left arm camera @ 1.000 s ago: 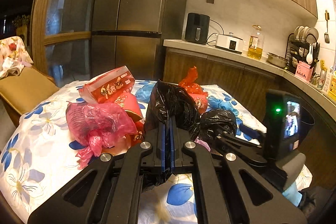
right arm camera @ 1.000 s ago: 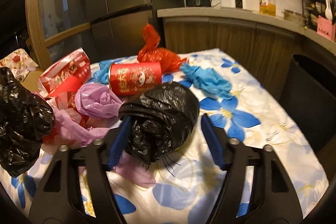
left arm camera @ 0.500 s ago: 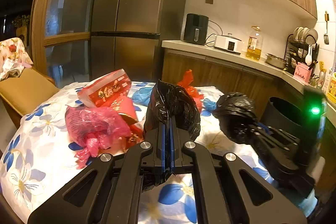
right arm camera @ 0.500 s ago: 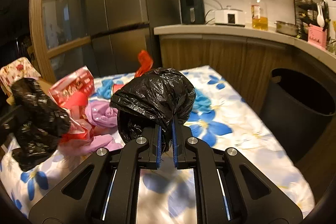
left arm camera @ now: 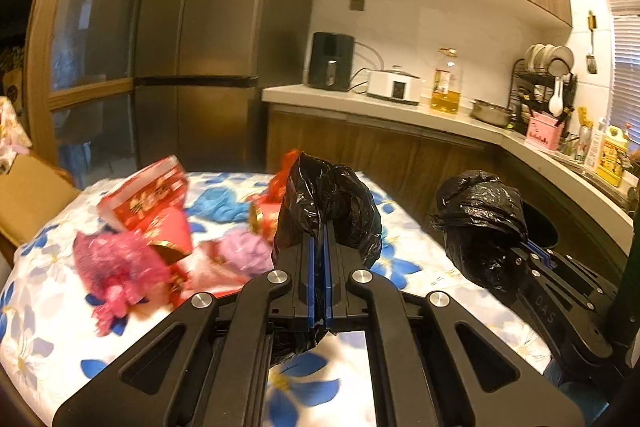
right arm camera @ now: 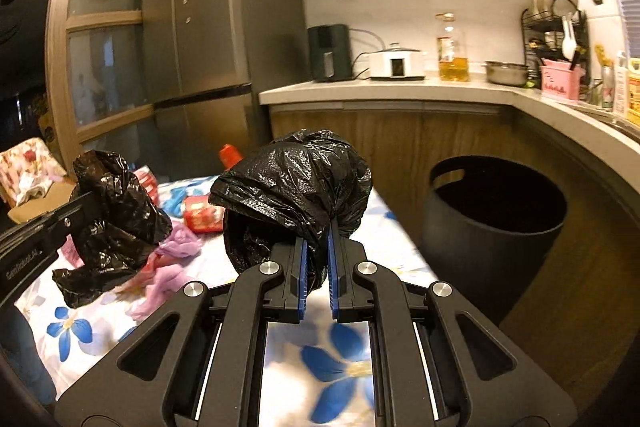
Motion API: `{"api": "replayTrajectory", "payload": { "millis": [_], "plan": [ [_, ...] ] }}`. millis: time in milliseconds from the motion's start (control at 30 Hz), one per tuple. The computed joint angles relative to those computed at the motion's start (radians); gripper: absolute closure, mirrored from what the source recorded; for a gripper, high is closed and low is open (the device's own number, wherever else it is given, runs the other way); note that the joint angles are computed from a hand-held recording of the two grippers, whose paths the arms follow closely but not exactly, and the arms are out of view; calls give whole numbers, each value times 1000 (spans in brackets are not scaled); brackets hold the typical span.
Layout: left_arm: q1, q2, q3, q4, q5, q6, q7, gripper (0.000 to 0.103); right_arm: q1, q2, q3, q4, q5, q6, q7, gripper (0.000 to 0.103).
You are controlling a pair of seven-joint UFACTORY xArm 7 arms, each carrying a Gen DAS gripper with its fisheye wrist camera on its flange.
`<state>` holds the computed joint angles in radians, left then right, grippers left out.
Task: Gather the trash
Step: 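Carry both black bags over the black trash bin with both tools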
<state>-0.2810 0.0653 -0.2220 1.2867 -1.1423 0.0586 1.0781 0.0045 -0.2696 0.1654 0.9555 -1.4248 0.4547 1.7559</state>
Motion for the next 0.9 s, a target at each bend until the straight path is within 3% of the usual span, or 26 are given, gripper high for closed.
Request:
{"api": "replayTrajectory", "payload": {
  "millis": [200, 433, 600, 800, 900],
  "plan": [
    [-23, 26, -33, 63, -55, 22, 68, 100, -39, -75, -19, -53, 0, 5, 1, 95],
    [-48, 113, -84, 192, 22, 74, -4, 100, -128, -161, -39, -107, 2, 24, -12, 95],
    [-60, 199, -162, 305, 41, 52, 28, 100, -197, -193, -60, -125, 3, 36, -22, 95],
    [-84, 319, -242, 432, 162, 28, -2, 100, -259, -199, -84, -124, -17, 14, -5, 95],
    [-106, 382, -245, 496, 254, 60, -73, 100, -280, -169, -103, -101, -34, -4, -4, 94]
  ]
}}
